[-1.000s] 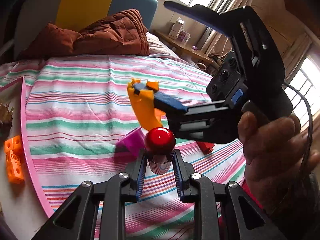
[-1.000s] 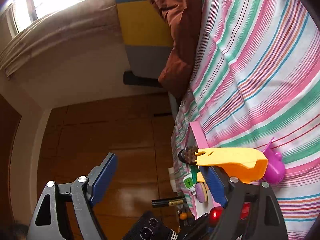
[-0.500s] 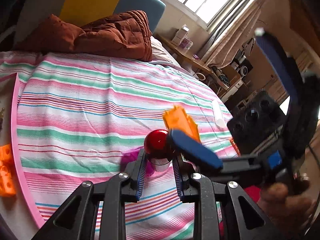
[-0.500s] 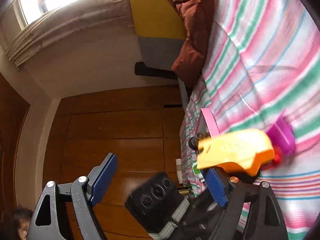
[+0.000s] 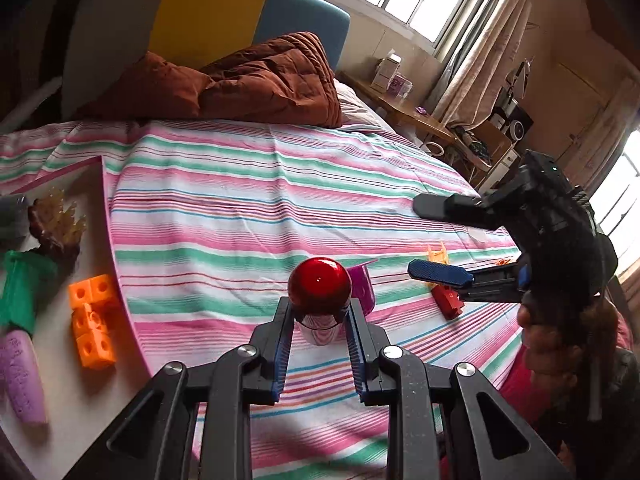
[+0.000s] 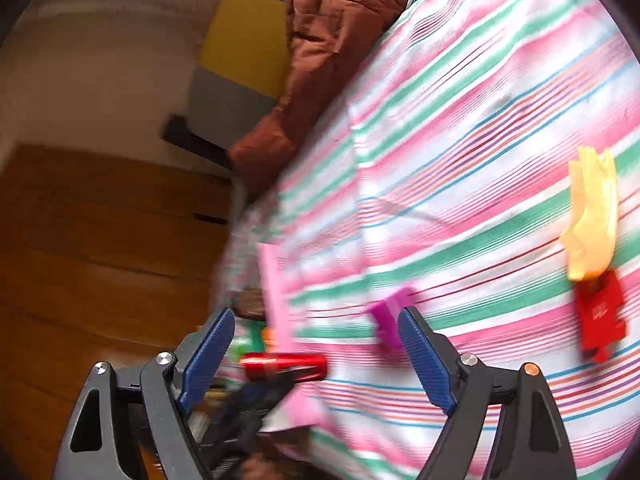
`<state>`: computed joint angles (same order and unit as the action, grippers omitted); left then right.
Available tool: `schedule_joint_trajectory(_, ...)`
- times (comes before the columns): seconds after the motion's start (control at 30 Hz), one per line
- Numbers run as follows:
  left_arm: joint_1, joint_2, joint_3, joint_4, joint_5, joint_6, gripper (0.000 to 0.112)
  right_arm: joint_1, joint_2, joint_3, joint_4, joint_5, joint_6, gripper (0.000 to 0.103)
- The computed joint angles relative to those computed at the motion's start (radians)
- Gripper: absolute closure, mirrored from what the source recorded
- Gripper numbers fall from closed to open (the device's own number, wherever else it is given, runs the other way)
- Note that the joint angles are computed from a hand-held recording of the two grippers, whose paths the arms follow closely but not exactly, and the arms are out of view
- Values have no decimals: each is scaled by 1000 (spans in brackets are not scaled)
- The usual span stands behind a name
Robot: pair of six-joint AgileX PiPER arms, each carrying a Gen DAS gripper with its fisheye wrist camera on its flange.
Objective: Organize rigid objects
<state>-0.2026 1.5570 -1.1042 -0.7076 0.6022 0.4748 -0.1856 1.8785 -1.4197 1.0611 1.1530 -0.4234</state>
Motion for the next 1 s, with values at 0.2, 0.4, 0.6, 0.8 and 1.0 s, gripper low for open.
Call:
schedule_joint_trajectory(0.2,42,-99,85,24,0,-4,86,202,7,-92,-412,-89,113,29)
schedule_joint_trajectory(0.4,68,-202,139,191,-12,-137,86,345,41,-112,-714,-182,202,44)
schedule_joint_trajectory(0.6,156,-237,179,249,-2,-178,86,365,33,-64,-799,-272,215,71)
schedule_joint_trajectory(0.8,308,-256,224,116,48,-41,86,408,21,-47,-889,-312,251,71)
schedule_joint_trajectory(1.0,513,-262,264,-36,149,141,86,412,16,-43,-913,-324,274,71)
